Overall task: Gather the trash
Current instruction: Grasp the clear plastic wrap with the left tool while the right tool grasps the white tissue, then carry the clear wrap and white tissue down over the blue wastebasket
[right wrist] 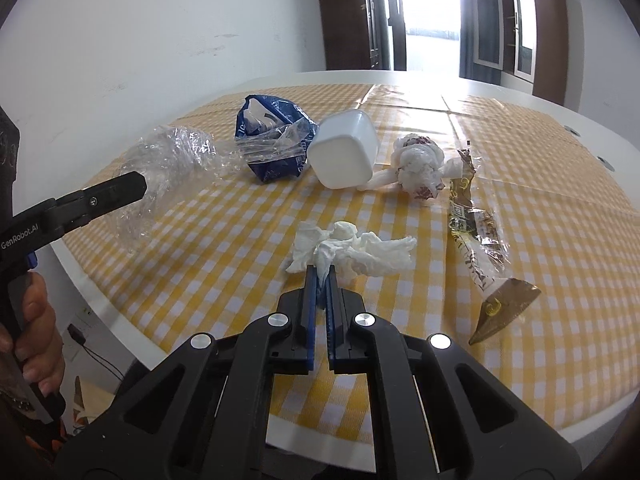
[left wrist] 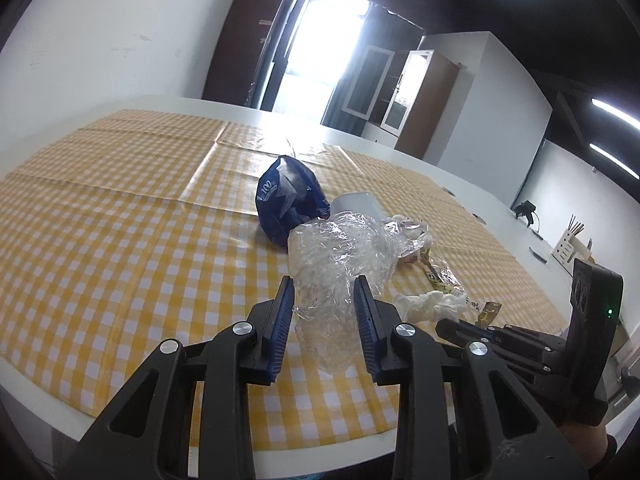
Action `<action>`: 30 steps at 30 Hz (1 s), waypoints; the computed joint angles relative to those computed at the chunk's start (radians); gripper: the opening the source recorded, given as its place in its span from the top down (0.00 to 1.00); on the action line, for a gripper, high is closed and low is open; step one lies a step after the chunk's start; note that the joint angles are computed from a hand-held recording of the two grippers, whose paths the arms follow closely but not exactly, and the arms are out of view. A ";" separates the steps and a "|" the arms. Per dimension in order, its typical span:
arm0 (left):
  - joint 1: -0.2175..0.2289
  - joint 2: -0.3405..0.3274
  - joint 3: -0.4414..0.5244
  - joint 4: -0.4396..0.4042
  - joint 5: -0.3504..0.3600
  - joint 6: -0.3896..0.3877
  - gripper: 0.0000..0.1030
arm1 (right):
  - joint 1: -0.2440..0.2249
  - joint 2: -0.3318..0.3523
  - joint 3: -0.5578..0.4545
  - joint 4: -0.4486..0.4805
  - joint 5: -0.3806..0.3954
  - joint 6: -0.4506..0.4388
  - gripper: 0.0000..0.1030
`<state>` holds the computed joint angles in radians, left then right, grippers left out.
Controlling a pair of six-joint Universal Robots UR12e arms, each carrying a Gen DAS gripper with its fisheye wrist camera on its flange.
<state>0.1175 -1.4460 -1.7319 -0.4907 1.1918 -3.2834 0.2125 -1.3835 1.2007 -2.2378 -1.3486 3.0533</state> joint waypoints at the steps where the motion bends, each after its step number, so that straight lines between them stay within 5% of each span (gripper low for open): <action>1: -0.002 0.007 -0.002 0.004 0.004 0.006 0.71 | -0.005 -0.010 0.011 -0.006 0.011 0.010 0.97; 22: -0.015 0.138 -0.089 -0.023 0.043 0.047 0.71 | -0.052 -0.167 0.191 -0.133 0.132 0.004 0.97; 30: 0.033 0.241 -0.193 -0.070 0.022 0.099 0.71 | -0.051 -0.232 0.262 -0.134 0.139 -0.060 0.97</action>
<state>0.1500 -1.2046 -1.9248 -0.5603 1.2141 -3.1847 0.1610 -1.6158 1.4622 -2.3720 -1.2096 2.9933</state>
